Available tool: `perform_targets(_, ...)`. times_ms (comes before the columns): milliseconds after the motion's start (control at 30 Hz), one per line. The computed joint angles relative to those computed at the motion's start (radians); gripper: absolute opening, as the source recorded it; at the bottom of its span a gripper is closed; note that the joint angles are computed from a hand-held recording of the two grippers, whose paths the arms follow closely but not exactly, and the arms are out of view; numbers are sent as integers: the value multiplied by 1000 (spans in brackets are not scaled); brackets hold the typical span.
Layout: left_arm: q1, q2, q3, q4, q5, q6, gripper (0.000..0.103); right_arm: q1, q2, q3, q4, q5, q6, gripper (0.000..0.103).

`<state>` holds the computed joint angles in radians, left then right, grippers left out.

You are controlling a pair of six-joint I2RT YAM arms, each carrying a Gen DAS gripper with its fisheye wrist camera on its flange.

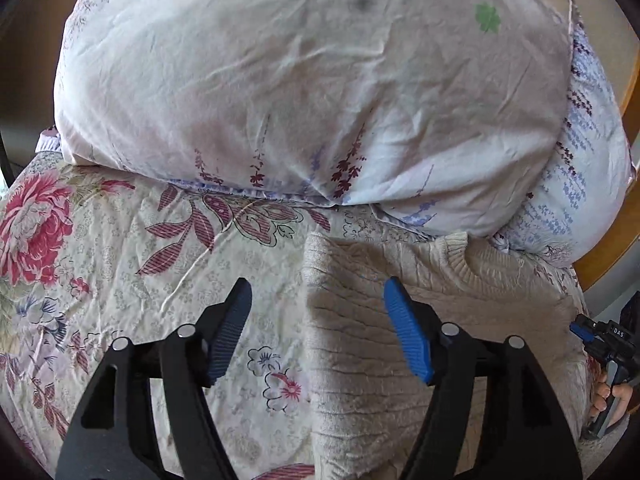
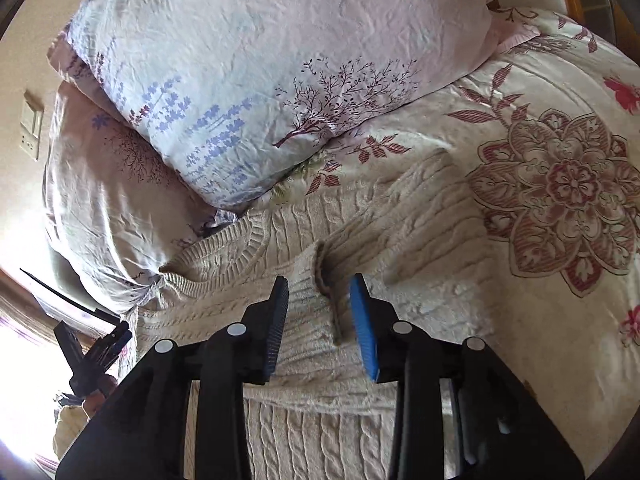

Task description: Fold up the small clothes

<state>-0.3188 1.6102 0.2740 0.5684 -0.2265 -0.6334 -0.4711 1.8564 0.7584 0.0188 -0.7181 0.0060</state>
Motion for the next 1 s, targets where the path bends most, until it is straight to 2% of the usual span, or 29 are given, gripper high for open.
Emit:
perform_targets(100, -95, -142, -90, -48, -64, 16, 73, 1, 12, -3, -40, 4, -54, 33)
perform_targets(233, -277, -234, -139, -159, -191, -24, 79, 51, 27, -17, 1, 37, -27, 31)
perform_targets(300, -364, -235, -138, -203, -259, -59, 84, 86, 26, -27, 26, 69, -19, 20)
perform_targets(333, -396, -230, -139, -211, -283, -64, 86, 102, 22, -37, 49, 90, -21, 11)
perform_targets(433, -471, -241, -143, -294, -355, -86, 86, 89, -13, -84, 102, 75, 11, 9)
perform_targets(567, -504, -182, -125, -302, -376, -100, 86, 41, -107, -178, 138, 43, 16, 9)
perform_targets(733, -476, -129, -108, -310, -371, -126, 86, 73, -62, -182, 134, 128, 2, 10)
perform_targets(800, -467, -116, -105, -320, -374, -143, 86, 70, -98, -194, 122, 138, 5, 18)
perform_targets(867, -455, -107, -101, -328, -371, -152, 86, 55, -151, -229, 154, 128, 22, 38)
perform_targets(900, -447, -100, -95, -334, -370, -154, 86, 50, -176, -248, 180, 114, 23, 43)
perform_targets(1000, -420, -73, -70, -364, -364, -165, 86, 70, -198, -259, 199, 75, 2, 45)
